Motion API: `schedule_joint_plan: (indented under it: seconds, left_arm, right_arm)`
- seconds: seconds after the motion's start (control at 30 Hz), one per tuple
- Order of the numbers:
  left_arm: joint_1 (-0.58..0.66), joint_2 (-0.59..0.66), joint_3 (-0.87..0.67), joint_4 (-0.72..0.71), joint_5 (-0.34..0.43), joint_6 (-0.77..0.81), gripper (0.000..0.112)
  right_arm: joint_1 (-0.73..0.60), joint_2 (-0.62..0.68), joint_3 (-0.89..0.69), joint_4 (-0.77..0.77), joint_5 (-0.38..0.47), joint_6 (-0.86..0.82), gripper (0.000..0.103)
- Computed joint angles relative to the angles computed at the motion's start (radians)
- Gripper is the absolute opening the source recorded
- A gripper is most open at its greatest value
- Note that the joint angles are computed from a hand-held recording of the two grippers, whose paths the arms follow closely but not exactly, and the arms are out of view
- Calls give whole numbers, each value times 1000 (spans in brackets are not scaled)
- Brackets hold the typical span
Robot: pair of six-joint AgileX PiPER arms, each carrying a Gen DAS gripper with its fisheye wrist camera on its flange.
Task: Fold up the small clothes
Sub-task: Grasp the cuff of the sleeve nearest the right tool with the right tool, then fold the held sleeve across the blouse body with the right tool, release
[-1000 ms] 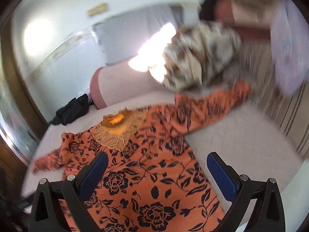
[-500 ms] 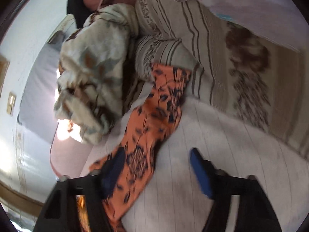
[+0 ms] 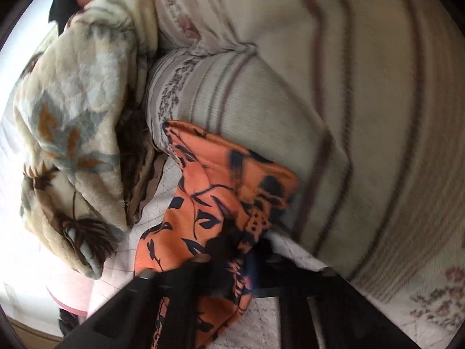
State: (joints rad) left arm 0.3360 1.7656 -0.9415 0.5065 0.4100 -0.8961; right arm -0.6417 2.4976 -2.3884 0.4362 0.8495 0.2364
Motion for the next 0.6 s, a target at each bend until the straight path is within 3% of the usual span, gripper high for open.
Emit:
schedule_joint_plan:
  seconds: [0.2,0.37,0.5,0.6]
  left_arm:
    - [1,0,1,-38,-10,35,103]
    - [62,-27,18,-290,-66,260,103]
    - [102,-45,31,-519,-87,475,103]
    - [124,-60,44,-668,-87,635,103]
  right_arm:
    - [70,-338,333,63,-202,-263,6]
    - [219,-610,457,211,-222,-468,6]
    - [470,-749,488,174,-244,-450,6]
    - [710,-746,504,-50,-305,-282,6]
